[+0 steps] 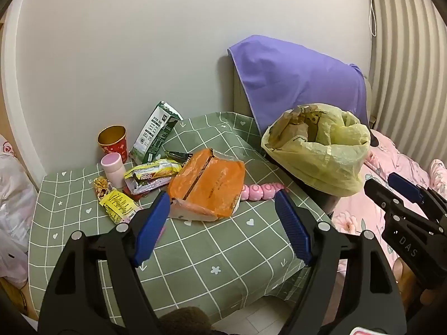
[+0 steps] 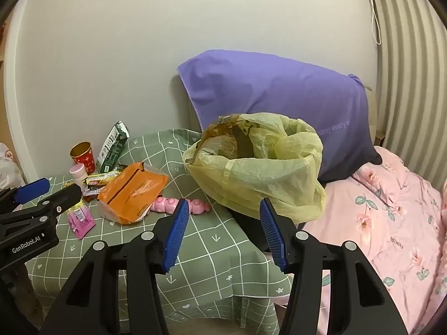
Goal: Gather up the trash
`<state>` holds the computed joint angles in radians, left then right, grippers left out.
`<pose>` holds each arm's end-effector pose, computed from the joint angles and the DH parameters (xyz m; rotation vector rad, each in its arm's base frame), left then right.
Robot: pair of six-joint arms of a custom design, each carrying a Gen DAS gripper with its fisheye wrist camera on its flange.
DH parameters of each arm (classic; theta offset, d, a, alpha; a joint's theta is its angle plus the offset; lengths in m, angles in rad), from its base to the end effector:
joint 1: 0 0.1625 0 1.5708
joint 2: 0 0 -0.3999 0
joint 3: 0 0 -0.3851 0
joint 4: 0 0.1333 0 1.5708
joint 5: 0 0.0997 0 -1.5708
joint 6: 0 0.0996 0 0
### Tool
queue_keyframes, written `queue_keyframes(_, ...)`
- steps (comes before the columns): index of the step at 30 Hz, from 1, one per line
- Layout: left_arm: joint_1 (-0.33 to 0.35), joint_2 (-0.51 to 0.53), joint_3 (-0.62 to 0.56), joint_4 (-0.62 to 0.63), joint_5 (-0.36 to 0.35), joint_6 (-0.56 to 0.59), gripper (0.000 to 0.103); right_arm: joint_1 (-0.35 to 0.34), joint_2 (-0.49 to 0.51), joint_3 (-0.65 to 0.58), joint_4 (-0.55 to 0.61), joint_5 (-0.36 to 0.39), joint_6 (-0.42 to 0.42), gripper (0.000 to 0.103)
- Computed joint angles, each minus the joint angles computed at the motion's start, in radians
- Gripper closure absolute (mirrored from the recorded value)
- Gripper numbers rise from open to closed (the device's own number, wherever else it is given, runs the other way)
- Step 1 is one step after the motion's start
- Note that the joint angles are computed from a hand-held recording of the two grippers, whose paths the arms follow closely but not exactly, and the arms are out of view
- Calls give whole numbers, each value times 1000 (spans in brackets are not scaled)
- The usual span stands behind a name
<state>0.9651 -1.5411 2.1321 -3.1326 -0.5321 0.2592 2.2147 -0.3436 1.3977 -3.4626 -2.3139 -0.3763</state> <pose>-0.0645 -0.4780 0.4014 0.2872 2.0449 -1.2221 0.4657 -0.5107 -0.0126 0.7696 -2.1871 1.1267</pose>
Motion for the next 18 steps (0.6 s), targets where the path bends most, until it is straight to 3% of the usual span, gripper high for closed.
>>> queue_keyframes(18, -4, -4, 5, -9, -16, 13, 29, -2, -2, 10, -25, 0, 6, 53)
